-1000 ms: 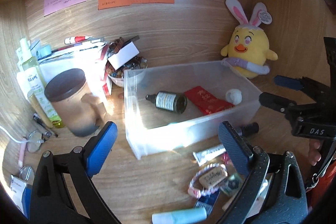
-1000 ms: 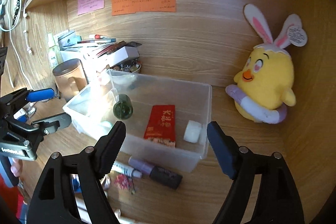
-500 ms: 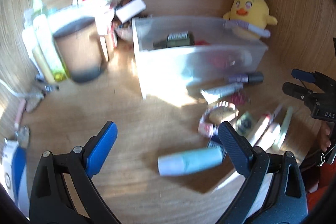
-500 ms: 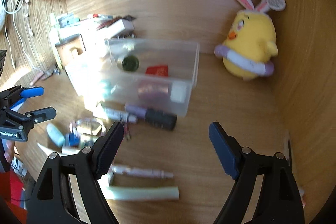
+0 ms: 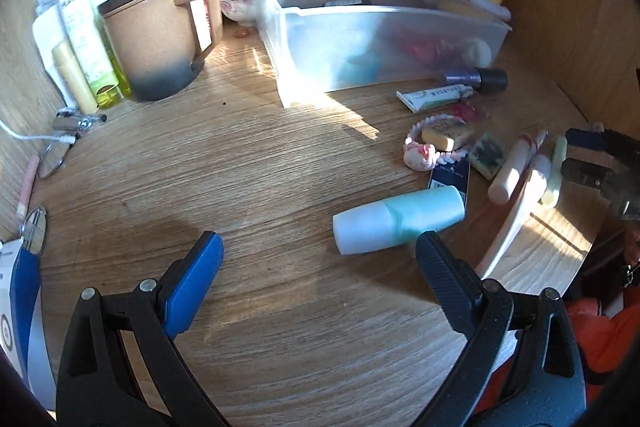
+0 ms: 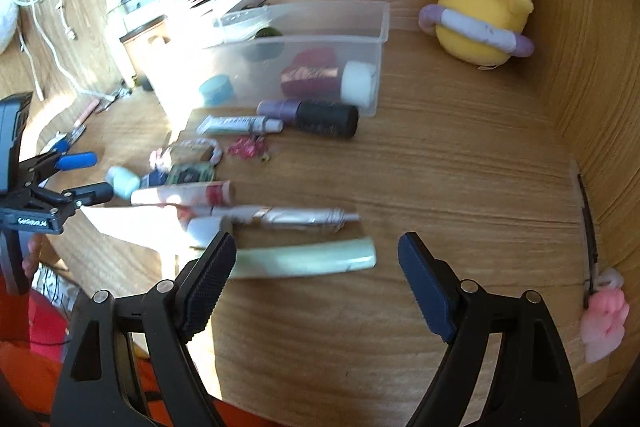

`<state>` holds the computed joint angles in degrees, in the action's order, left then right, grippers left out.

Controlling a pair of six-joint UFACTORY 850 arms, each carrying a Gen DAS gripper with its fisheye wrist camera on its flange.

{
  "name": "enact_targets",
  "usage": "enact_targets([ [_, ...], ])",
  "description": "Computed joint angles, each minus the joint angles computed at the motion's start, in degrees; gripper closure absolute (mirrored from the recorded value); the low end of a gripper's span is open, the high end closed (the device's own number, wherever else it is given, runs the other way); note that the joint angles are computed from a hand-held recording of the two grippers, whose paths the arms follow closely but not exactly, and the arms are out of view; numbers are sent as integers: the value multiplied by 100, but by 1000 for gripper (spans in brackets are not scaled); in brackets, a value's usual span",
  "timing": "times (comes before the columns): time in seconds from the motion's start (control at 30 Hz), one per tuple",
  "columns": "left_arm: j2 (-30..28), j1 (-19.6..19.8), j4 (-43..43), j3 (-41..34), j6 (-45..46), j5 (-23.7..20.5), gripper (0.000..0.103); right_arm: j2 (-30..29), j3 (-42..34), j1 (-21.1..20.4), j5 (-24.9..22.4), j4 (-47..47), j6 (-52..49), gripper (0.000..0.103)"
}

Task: Organize objects
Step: 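Move the left gripper to the white-and-teal tube and grasp it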

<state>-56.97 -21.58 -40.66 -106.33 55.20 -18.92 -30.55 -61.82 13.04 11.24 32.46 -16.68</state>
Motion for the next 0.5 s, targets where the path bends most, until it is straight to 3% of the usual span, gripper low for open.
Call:
enact_targets([
  [0.37,-461,-115,752,-851,-323,-523,5,-86,-93,114,-103,94,-157,19],
  [0.5,-520,-158,897,-971,-356,-560,5,-106,-126,59,-199,-488,576,19],
])
